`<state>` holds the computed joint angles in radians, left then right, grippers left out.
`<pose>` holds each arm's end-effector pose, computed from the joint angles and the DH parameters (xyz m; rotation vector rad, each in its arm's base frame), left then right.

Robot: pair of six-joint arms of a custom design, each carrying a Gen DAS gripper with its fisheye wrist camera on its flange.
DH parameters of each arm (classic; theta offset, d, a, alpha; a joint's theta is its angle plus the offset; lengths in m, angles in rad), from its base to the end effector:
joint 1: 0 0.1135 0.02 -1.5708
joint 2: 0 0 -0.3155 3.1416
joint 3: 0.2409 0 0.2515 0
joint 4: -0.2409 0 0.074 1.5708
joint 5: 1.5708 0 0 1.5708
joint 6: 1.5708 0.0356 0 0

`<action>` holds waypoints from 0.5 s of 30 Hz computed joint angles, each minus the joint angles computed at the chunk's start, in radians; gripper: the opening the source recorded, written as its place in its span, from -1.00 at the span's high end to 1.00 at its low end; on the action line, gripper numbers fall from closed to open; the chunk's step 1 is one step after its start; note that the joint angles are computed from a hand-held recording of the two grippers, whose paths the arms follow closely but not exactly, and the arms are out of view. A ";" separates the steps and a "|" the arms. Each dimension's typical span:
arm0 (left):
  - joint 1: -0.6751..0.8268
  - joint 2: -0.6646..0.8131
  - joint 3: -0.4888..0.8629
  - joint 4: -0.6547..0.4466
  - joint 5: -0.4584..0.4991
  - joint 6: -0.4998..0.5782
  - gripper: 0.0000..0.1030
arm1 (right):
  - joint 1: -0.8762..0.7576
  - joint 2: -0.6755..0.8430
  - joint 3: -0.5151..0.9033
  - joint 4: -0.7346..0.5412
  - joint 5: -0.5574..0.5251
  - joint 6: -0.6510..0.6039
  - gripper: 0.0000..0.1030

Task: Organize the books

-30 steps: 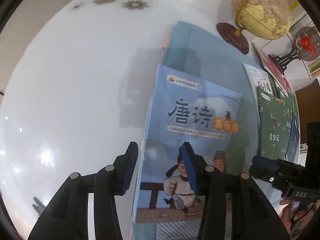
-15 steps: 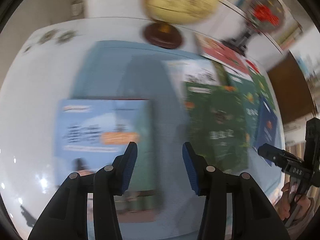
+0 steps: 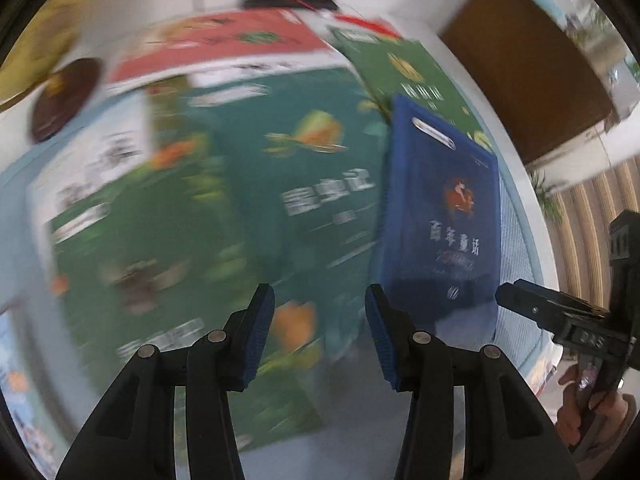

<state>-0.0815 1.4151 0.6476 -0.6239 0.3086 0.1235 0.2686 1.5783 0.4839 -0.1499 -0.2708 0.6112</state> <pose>0.2062 -0.0277 0.1926 0.3398 2.9038 -0.4491 0.2119 0.0682 0.1369 0.4315 2.8773 0.5626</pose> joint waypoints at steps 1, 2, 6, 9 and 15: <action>-0.060 0.035 0.001 0.039 -0.008 -0.051 0.13 | -0.036 0.009 -0.005 0.003 -0.013 -0.032 -0.40; -0.090 0.055 0.007 0.054 -0.012 -0.076 0.13 | -0.081 0.027 -0.003 0.005 -0.030 -0.071 -0.40; -0.214 0.092 0.015 0.141 -0.076 -0.162 0.01 | -0.182 0.098 0.014 0.025 -0.081 -0.166 -0.40; -0.250 0.106 0.019 0.171 -0.069 -0.190 -0.27 | -0.212 0.164 0.037 0.055 -0.117 -0.203 -0.40; -0.342 0.103 0.016 0.182 -0.086 -0.215 -0.24 | -0.191 0.214 0.034 0.156 -0.185 -0.191 -0.73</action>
